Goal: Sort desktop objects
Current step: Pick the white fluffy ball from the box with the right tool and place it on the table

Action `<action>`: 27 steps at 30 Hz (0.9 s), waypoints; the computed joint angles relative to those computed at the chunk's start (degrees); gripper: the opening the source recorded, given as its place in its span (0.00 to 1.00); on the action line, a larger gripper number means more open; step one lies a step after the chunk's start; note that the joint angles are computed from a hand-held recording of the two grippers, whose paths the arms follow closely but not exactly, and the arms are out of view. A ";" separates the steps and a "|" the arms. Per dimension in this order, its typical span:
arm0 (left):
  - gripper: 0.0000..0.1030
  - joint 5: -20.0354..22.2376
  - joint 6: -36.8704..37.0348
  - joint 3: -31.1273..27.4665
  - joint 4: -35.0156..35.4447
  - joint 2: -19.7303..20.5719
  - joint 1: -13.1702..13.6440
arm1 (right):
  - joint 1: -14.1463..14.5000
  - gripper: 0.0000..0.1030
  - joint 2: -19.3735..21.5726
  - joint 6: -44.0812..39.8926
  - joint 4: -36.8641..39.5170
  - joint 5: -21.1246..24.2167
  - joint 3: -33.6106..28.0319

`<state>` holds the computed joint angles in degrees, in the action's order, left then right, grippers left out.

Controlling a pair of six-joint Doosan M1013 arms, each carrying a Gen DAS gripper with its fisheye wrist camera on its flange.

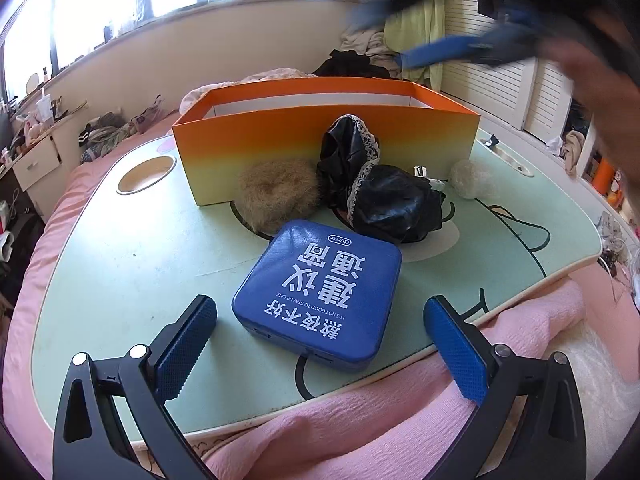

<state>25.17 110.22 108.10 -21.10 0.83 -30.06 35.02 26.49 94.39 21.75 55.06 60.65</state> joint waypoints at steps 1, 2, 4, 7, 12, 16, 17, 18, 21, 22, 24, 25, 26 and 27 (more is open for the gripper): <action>1.00 -0.01 0.39 -0.01 -0.35 0.04 0.08 | 0.44 0.56 2.97 2.51 -1.08 3.48 -4.32; 1.00 -0.05 0.99 0.01 -0.87 0.07 0.19 | 1.04 0.52 5.74 4.53 -2.78 6.48 -8.39; 1.00 -0.23 1.82 0.16 -1.53 0.02 0.23 | 2.50 0.49 10.50 8.48 -8.11 11.72 -15.38; 1.00 -0.55 4.01 0.59 -3.41 -0.05 0.57 | 3.80 0.49 16.08 13.51 -13.47 18.27 -23.24; 1.00 -0.87 7.49 0.85 -6.46 0.08 1.09 | 2.39 0.21 16.55 12.85 -6.44 19.34 -22.63; 1.00 -0.95 8.27 0.70 -7.06 0.31 1.23 | 1.51 0.21 7.86 8.83 -5.63 5.21 -10.08; 1.00 -0.92 8.24 0.58 -6.94 0.41 1.24 | 1.33 0.21 5.61 7.06 -5.01 2.06 -7.06; 1.00 -0.84 8.31 0.48 -6.97 0.49 1.28 | 1.08 0.21 3.03 4.74 -3.59 -1.11 -3.58; 1.00 -0.81 8.64 0.45 -7.29 0.54 1.28 | -0.05 0.22 -5.06 -3.26 2.70 -7.61 7.49; 1.00 -0.82 8.56 0.41 -7.18 0.58 1.25 | 0.04 0.22 -6.77 -3.96 1.75 -8.62 10.00; 1.00 -0.71 8.72 0.30 -7.25 0.66 1.29 | 0.82 0.23 -8.43 -1.98 -4.25 -7.86 12.43; 1.00 -0.71 8.75 0.36 -7.24 0.63 1.27 | 1.24 0.23 -8.67 -0.38 -7.03 -6.78 13.33; 1.00 -0.91 7.94 0.80 -6.54 0.19 0.81 | 1.23 0.23 -8.47 0.20 -7.72 -5.83 13.55; 1.00 -0.96 7.79 0.92 -6.45 0.06 0.69 | 1.34 0.23 -8.01 0.90 -8.43 -5.02 13.54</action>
